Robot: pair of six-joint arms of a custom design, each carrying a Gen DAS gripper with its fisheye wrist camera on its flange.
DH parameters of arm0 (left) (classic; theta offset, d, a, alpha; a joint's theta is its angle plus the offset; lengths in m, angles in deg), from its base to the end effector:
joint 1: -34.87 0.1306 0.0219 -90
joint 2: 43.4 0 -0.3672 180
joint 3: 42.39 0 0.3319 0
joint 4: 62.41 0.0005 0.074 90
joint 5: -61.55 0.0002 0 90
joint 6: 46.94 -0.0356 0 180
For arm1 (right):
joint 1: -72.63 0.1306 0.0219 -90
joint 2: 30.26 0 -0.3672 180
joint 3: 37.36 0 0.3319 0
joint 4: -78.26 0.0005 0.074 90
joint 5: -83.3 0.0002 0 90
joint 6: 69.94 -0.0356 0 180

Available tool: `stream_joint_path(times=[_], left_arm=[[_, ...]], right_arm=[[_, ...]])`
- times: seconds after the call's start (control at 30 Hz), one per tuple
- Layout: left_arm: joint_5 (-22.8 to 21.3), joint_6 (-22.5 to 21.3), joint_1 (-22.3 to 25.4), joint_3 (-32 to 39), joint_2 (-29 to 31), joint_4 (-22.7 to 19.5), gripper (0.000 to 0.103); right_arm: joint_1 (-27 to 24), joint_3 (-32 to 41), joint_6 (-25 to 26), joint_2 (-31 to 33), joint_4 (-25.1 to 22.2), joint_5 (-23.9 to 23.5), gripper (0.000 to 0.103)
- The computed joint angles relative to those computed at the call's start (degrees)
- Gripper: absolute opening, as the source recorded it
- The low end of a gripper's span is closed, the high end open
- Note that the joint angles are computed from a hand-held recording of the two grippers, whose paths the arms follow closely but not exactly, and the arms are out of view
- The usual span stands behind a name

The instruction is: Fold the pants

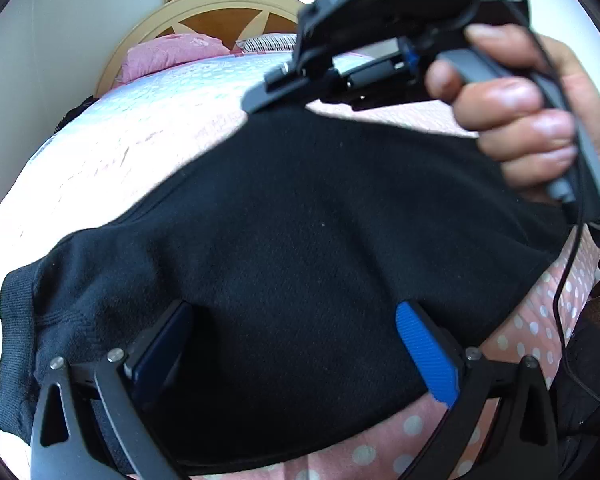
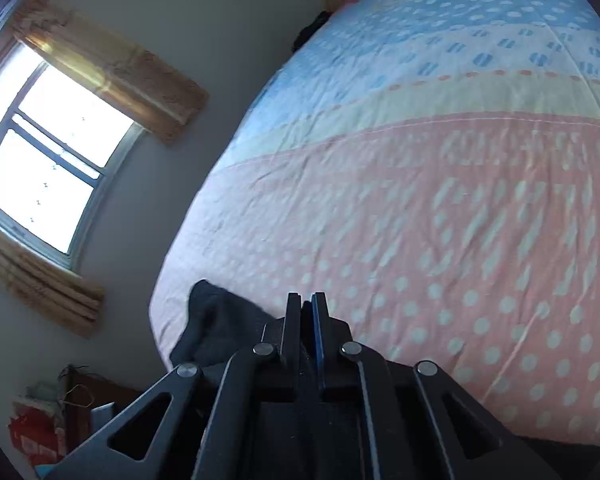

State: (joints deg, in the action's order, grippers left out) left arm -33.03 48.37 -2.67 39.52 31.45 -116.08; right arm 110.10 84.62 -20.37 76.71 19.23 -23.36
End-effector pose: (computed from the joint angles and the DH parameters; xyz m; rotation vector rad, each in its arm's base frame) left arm 0.2634 -0.1995 0.4461 0.6285 2.3128 -0.2590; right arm 0.4126 0.3285 0.4925 -0.0915 2.5268 0.9604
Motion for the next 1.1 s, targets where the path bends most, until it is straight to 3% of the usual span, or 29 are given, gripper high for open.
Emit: stream_joint_path(times=[0.13, 0.3, 0.33, 0.4, 0.43, 0.6, 0.73, 0.83, 0.9, 0.97, 1.1], left_arm=[[-1.14, 0.52, -1.01, 0.45, 0.66, 0.08, 0.103], [-1.54, 0.77, -1.33, 0.55, 0.93, 0.66, 0.103], [-1.22, 0.67, -1.05, 0.32, 0.81, 0.87, 0.103], [-0.35, 0.34, -0.18, -0.23, 0.66, 1.60, 0.103], [-0.61, 0.42, -0.36, -0.29, 0.61, 1.67, 0.103], [0.82, -0.05, 0.82, -1.10, 0.14, 2.54, 0.103], [2.00, -0.50, 1.39, -1.66, -0.93, 2.90, 0.103], [1.77, -3.63, 1.52, -0.79, -0.35, 0.56, 0.103], [3.54, -4.42, 2.68, -0.59, -0.47, -0.30, 0.103], [5.00, -4.27, 3.95, -0.79, -0.86, -0.56, 0.103], [5.05, -3.22, 4.48, -1.19, -2.33, 0.48, 0.103]], right_arm=[[-1.87, -2.92, -1.23, 1.18, 0.32, -0.02, 0.000], [-3.10, -10.22, -1.88, -5.22, 8.10, -1.12, 0.003], [-3.18, -10.37, -1.21, -6.49, 7.81, -0.61, 0.007], [-3.14, -10.55, 0.74, -8.66, 5.93, 1.04, 0.047], [-3.29, -11.74, 0.49, -10.14, 5.90, 0.83, 0.050], [-1.77, -16.39, 3.86, -14.27, 3.34, -0.42, 0.050], [-2.22, -22.90, 2.94, -18.44, 1.80, -0.76, 0.050], [-3.18, -24.33, 5.11, -19.66, -3.55, 4.39, 0.050], [-4.90, -27.16, 4.84, -22.25, -2.02, 2.26, 0.050], [-4.80, -27.67, 5.05, -24.23, -2.97, 4.47, 0.050], [-2.73, -31.94, 4.21, -29.19, 2.11, -3.75, 0.050]])
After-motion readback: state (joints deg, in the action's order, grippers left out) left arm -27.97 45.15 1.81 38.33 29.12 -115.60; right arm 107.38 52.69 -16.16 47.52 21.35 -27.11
